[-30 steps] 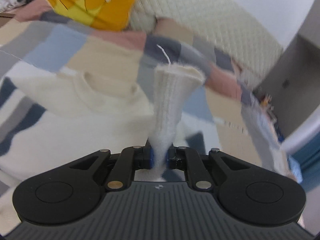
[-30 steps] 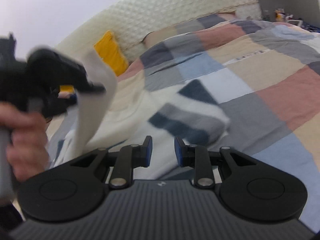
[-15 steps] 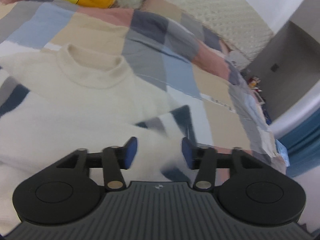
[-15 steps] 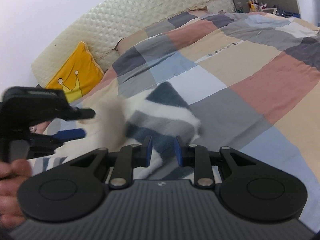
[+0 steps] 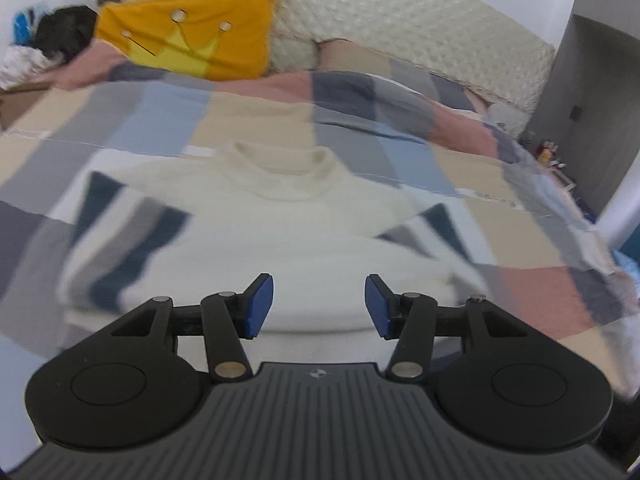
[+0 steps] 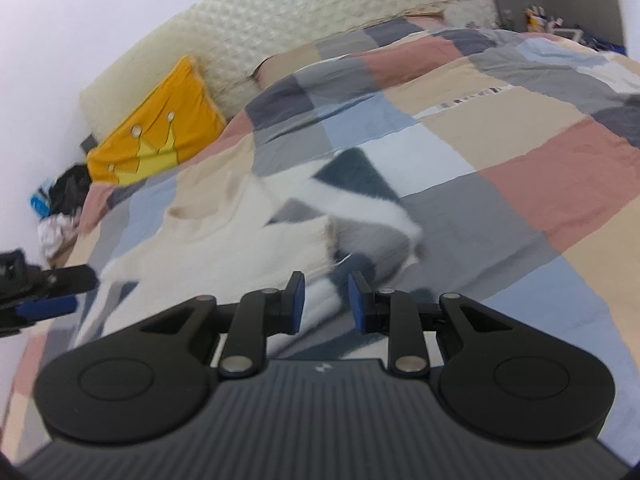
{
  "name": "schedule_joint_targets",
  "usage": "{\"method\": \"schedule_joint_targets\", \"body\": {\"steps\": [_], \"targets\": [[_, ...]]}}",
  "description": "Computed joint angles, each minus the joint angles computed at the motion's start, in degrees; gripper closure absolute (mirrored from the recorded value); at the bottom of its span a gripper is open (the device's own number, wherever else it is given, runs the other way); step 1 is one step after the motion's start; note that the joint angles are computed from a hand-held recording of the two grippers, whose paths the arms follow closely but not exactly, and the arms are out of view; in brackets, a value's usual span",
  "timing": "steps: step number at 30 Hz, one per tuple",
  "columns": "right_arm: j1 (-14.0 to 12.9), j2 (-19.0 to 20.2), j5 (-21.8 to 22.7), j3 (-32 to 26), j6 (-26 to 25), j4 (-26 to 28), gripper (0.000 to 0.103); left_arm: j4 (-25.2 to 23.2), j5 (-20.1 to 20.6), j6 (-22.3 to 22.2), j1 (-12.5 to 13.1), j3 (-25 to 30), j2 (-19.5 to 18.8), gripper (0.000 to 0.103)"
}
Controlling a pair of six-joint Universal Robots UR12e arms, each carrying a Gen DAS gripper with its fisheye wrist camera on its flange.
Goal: Fold large clothes
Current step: 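Lay the sleeve down and open the left gripper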
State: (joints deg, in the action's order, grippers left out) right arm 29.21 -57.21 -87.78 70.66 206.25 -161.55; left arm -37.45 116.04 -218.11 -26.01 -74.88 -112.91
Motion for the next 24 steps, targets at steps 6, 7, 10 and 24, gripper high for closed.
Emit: {"method": "schedule_joint_targets", "body": {"steps": [6, 7, 10, 24], "targets": [[1.4, 0.4, 0.2, -0.9, -8.0, 2.5, 0.075, 0.5, 3.6, -2.2, -0.2, -6.5, 2.7, 0.046], [1.6, 0.6, 0.0, -1.1, -9.5, 3.2, 0.075, 0.9, 4.3, -2.3, -0.2, -7.5, 3.0, 0.046], [2.1, 1.0, 0.2, -1.9, -12.1, 5.8, 0.075, 0.3, 4.5, -2.1, 0.2, -10.0, 3.8, 0.046], [3.7, 3.9, -1.5, -6.1, -13.6, 13.8, 0.075, -2.5, -1.6, -2.6, 3.8, -13.4, 4.3, 0.046]]}}
